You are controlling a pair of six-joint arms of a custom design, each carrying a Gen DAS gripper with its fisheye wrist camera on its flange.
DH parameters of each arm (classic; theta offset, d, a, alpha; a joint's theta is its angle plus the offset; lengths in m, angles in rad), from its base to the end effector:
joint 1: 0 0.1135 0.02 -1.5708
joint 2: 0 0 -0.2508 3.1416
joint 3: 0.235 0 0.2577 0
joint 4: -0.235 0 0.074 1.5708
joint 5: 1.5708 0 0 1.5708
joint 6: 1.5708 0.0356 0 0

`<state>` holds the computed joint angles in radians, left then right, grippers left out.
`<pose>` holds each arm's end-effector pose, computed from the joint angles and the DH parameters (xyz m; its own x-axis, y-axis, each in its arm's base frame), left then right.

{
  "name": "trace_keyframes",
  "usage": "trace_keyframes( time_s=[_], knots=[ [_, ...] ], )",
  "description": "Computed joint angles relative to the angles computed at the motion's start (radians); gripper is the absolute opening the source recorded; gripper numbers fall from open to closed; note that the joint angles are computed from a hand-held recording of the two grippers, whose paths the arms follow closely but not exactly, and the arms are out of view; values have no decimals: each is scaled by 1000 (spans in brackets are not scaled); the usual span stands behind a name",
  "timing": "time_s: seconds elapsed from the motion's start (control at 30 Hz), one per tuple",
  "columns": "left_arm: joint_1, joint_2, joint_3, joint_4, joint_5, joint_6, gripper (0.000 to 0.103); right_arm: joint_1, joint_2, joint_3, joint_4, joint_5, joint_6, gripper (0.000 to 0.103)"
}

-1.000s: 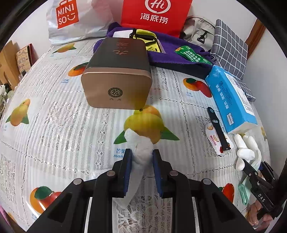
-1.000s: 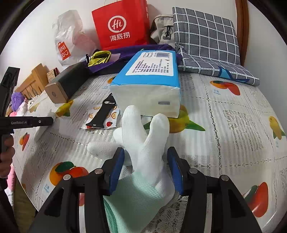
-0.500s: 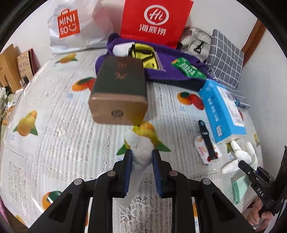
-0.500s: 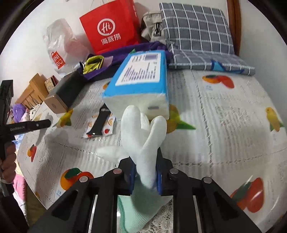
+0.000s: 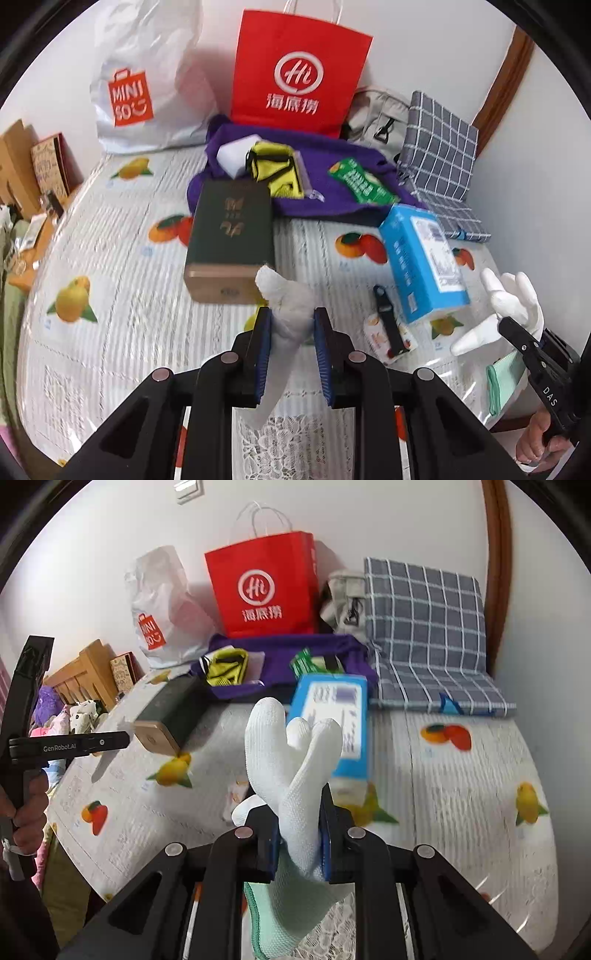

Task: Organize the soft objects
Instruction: 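Carry the glove and white cloth over the purple towel with both tools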

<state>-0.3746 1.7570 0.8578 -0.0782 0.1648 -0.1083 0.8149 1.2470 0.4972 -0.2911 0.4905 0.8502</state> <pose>0.3053 -0.1263 0.1106 -0.8153 0.2060 -0.5412 0.3603 0.9121 -0.1957 0.1616 0.1470 0.1334 -0.7501 0.1706 -0.6389 0.1290 0.9853 0.1116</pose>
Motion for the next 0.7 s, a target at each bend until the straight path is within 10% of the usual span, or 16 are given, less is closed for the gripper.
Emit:
trace_keyframes(
  time_s=[0.7],
  knots=[
    [-1, 184, 334, -136, 1, 10, 22, -247, 96, 211, 40, -133, -206, 17]
  ],
)
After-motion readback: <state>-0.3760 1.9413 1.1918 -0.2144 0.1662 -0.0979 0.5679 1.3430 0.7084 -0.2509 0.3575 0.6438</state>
